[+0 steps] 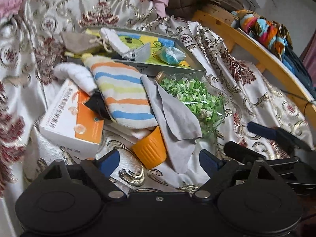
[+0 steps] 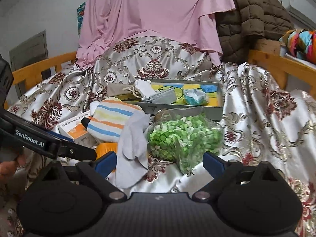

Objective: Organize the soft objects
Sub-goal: 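Grasp the orange silicone piece with the left tool while the right tool grasps the grey cloth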

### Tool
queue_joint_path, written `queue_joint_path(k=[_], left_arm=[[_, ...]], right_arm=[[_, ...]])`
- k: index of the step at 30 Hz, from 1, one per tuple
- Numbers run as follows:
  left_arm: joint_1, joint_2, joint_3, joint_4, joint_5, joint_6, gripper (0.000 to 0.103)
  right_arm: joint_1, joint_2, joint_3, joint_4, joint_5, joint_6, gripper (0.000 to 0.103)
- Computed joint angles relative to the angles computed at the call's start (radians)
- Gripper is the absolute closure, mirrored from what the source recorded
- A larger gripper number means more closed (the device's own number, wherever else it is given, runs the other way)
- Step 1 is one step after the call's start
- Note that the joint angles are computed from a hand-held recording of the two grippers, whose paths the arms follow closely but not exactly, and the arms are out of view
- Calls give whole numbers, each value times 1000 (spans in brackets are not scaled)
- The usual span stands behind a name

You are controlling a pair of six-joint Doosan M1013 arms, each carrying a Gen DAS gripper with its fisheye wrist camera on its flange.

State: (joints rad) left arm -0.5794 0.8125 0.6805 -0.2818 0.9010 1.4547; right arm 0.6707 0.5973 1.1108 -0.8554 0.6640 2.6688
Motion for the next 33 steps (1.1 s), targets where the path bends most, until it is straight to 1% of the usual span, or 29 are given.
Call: queue_joint_path(k=[2,7,9,10,11,12,15,18,21,25,28,33], left_arm=[[7,15,-21,-35,23,-11,20],[20,49,-68,-92,67,-54,28],[24,57,-77,-105,78,-83,34],[25,61,-82,-103,85,-101,40],[26,65,-89,-96,94,-120,44],[26,68,-93,-89,98,-134,46],[26,76,-104,-87,105,-154,48],[29,82,-108,-99,101,-169,49],[32,89,-115,-114,96,-195,52],[34,105,-136,-126,107,-219,62],[34,111,-146,-116,113,-230,64],[30,113,-149,-88,112,-241,72]], right_arm=[[-10,5,-5,30,-28,-16,8],[-30,26,-35,112,-60,-88,17],[-34,34,-44,127,-70,-114,21],[-36,38,-47,134,-77,-123,22],[-38,41,-50,145,-81,-134,27],[-39,43,-51,153,-85,-144,32],[-37,49,-58,169,-86,-180,40],[-35,57,-68,177,-82,-218,44],[-35,68,-83,190,-76,-236,48],[-34,82,-105,175,-52,-234,55],[-36,91,-115,190,-51,-252,61],[-38,98,-123,222,-53,-283,77]])
